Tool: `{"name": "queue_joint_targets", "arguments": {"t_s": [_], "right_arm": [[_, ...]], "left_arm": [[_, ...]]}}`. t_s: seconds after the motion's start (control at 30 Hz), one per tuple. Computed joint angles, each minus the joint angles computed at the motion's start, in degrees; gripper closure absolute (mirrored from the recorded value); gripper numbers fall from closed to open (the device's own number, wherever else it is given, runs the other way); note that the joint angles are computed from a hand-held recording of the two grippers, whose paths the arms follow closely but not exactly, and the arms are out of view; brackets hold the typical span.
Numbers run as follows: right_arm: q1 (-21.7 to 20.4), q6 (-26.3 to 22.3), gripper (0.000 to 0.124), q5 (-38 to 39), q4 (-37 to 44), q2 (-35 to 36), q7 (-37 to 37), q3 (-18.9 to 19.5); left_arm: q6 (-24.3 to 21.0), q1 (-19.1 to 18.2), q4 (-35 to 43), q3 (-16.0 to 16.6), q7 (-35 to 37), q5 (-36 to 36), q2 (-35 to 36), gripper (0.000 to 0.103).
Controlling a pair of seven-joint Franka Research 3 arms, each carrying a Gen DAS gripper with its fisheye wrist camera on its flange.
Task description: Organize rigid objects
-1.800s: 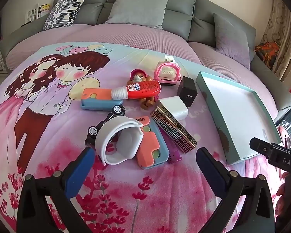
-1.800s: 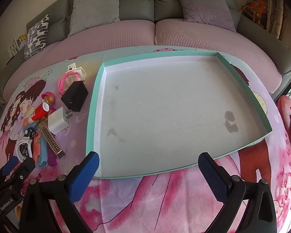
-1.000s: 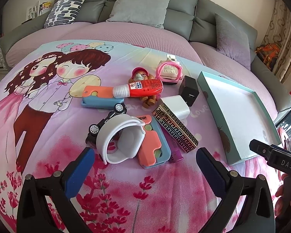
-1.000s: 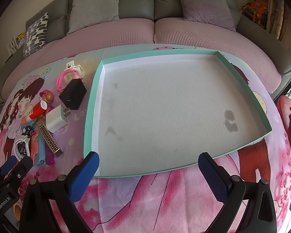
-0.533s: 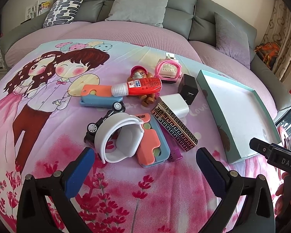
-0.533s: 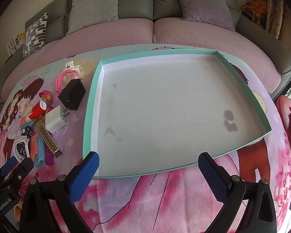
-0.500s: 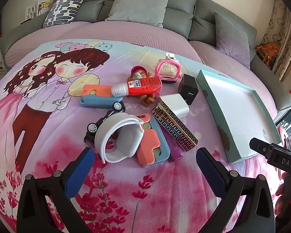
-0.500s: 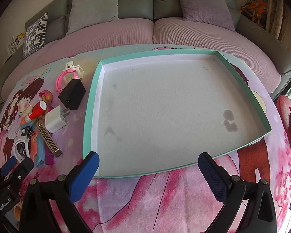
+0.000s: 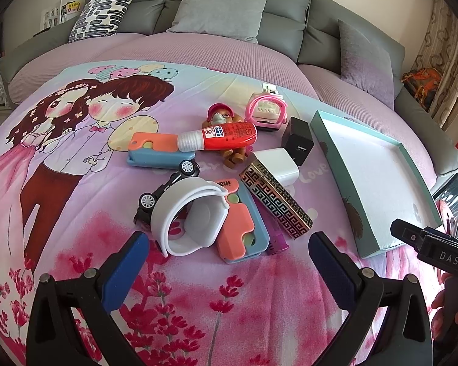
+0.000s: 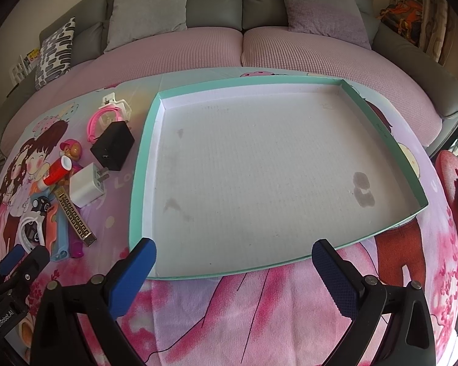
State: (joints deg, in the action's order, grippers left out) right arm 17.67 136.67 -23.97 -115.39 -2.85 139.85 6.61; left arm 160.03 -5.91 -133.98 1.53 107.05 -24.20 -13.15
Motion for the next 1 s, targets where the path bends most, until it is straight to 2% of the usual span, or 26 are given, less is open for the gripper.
{"name": "queue_joint_targets", "arguments": {"t_s": [0.2,0.33,0.43,0.5,0.57,0.77,1.0], "right_arm": [[0.3,1.0,0.021,-3.1,0.5,0.1,1.5,0.4],[0.7,2.1,0.021,-5.5,1.3,0.5,2.4,0.6],[1.1,3.7,0.021,-7.4,1.7,0.6,3.5,0.8],[1.4,5.0,0.021,-8.3,2.4,1.2,4.0,0.9],[1.9,8.1,0.021,-7.8,3.0,2.3,3.3,0.8],[4.6,16.6,0.021,-3.4,7.0,7.8,-2.1,0.2],[8.4,15.9,0.027,1.3,11.5,12.6,-7.1,-1.9]], "left_arm": [[1.1,1.3,0.4,-0.4,-1.7,2.9,-0.3,0.000],[2.3,1.9,0.7,0.5,-3.1,3.8,-0.8,0.000],[3.9,2.8,1.0,1.1,-4.7,4.8,-1.0,0.000],[4.6,4.6,1.1,0.5,-7.2,8.4,-1.2,0.000],[5.0,5.5,1.2,0.6,-8.9,10.5,-1.1,0.000],[-0.2,6.1,2.7,0.8,-9.2,14.2,-0.4,0.000],[-3.0,6.6,2.8,-0.2,-7.3,16.3,0.8,0.000]]}}
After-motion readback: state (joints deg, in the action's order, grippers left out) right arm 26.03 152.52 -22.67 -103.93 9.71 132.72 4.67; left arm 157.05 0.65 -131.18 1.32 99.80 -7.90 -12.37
